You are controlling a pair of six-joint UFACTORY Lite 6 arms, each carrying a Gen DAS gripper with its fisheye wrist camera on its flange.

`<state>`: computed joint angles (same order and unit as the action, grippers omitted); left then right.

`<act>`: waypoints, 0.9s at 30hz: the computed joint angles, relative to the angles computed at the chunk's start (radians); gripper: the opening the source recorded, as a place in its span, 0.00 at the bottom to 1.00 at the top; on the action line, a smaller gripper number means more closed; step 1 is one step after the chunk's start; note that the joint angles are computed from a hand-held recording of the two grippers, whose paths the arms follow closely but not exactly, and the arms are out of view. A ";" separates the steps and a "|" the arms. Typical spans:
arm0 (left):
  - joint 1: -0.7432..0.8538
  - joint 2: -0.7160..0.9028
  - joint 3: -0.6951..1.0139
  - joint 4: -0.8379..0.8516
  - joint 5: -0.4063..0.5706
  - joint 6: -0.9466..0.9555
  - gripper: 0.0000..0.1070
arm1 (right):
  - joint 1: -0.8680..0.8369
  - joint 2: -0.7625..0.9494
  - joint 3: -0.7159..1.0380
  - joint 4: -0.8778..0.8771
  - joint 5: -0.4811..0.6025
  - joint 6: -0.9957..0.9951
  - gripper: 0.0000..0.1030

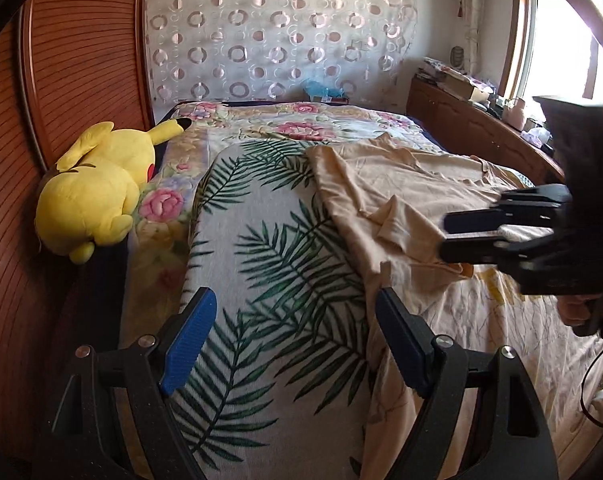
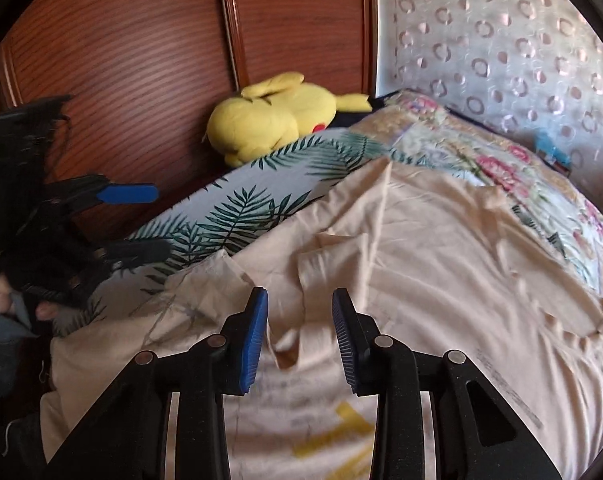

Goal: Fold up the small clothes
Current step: 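Lower the right gripper to the shirt's other side edge and close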

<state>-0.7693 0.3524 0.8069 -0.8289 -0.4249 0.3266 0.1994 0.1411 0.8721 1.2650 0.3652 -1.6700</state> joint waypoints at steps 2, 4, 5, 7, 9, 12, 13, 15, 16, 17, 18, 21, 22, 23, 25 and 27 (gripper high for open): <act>-0.009 -0.012 -0.028 0.003 -0.014 -0.015 0.77 | 0.039 0.082 0.062 0.011 -0.029 0.022 0.34; -0.014 -0.020 -0.041 0.002 -0.018 -0.023 0.77 | 0.070 0.142 0.118 -0.014 -0.066 0.060 0.34; -0.014 -0.025 -0.047 0.008 -0.018 -0.028 0.77 | 0.082 0.173 0.144 -0.035 -0.085 0.087 0.34; -0.018 -0.036 -0.061 0.015 -0.025 -0.034 0.77 | 0.113 0.217 0.181 -0.093 -0.138 0.150 0.34; -0.022 -0.044 -0.072 0.016 -0.030 -0.038 0.77 | 0.137 0.257 0.213 -0.112 -0.178 0.167 0.34; -0.022 -0.044 -0.073 0.015 -0.029 -0.038 0.77 | 0.150 0.272 0.240 -0.198 -0.200 0.253 0.09; -0.022 -0.044 -0.074 0.019 -0.030 -0.042 0.77 | 0.145 0.274 0.245 -0.208 -0.192 0.260 0.05; -0.027 -0.056 -0.085 0.015 -0.034 -0.041 0.77 | 0.124 0.255 0.229 -0.101 -0.173 0.155 0.03; -0.038 -0.061 -0.091 0.008 -0.040 -0.042 0.77 | 0.110 0.228 0.207 -0.042 -0.165 0.097 0.02; -0.042 -0.065 -0.092 0.006 -0.040 -0.041 0.77 | 0.095 0.200 0.185 0.011 -0.155 0.043 0.02; -0.046 -0.068 -0.091 0.000 -0.038 -0.036 0.77 | 0.076 0.176 0.169 0.071 -0.144 -0.017 0.02; -0.066 -0.071 -0.080 -0.033 -0.036 -0.005 0.77 | 0.014 0.092 0.106 0.177 -0.128 -0.122 0.02; -0.072 -0.072 -0.076 -0.048 -0.034 0.010 0.77 | -0.009 0.056 0.074 0.238 -0.133 -0.185 0.02; -0.077 -0.073 -0.073 -0.054 -0.034 0.016 0.77 | -0.041 0.035 0.056 0.260 -0.121 -0.206 0.02; -0.088 -0.068 -0.058 -0.077 -0.030 0.041 0.77 | -0.110 0.023 0.043 0.223 -0.075 -0.166 0.02; -0.096 -0.060 -0.043 -0.096 -0.028 0.058 0.77 | -0.127 0.007 0.022 0.276 -0.069 -0.242 0.02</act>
